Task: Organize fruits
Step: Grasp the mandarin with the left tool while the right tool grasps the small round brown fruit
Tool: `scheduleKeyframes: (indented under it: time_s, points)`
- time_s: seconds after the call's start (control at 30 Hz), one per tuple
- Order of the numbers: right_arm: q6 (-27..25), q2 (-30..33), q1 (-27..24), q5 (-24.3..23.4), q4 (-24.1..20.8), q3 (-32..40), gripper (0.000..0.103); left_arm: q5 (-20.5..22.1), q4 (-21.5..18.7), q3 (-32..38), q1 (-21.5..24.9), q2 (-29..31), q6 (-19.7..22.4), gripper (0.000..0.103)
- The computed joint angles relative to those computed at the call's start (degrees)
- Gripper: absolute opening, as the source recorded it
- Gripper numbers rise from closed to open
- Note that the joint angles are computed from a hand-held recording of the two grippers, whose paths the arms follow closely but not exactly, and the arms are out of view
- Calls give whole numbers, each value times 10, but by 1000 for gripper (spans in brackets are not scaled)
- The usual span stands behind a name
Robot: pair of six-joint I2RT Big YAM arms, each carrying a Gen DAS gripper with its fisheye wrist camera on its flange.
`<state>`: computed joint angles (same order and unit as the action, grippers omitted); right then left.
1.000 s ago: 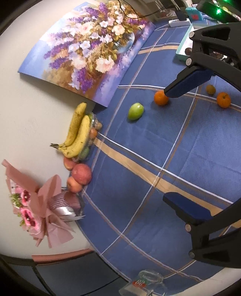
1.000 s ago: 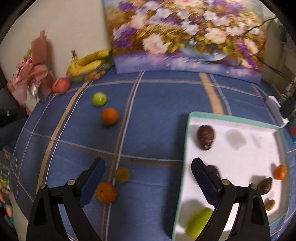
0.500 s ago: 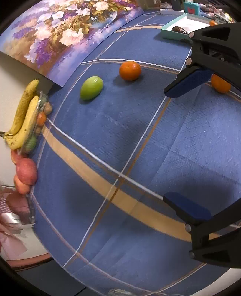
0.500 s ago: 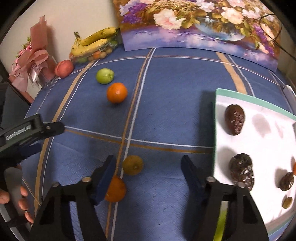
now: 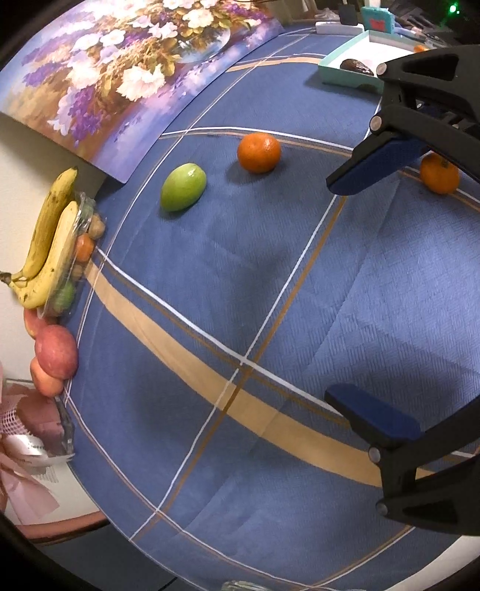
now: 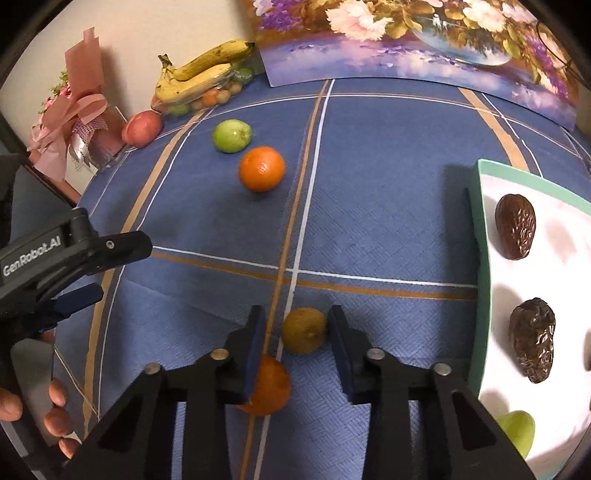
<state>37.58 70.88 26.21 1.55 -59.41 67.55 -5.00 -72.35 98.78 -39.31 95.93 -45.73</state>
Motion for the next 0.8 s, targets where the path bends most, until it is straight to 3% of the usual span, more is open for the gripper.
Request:
scheduleKeyframes:
  time_s: [0.3, 0.5, 0.8]
  points:
    - [4, -11, -4, 4, 1, -6, 27, -1, 4, 9, -5, 0, 5, 103]
    - [15, -29, -10, 77, -69, 22, 27, 17, 11, 17, -13, -5, 17, 103]
    - [73, -85, -32, 113, -131, 27, 27, 55, 13, 28, -46, 1, 46, 101]
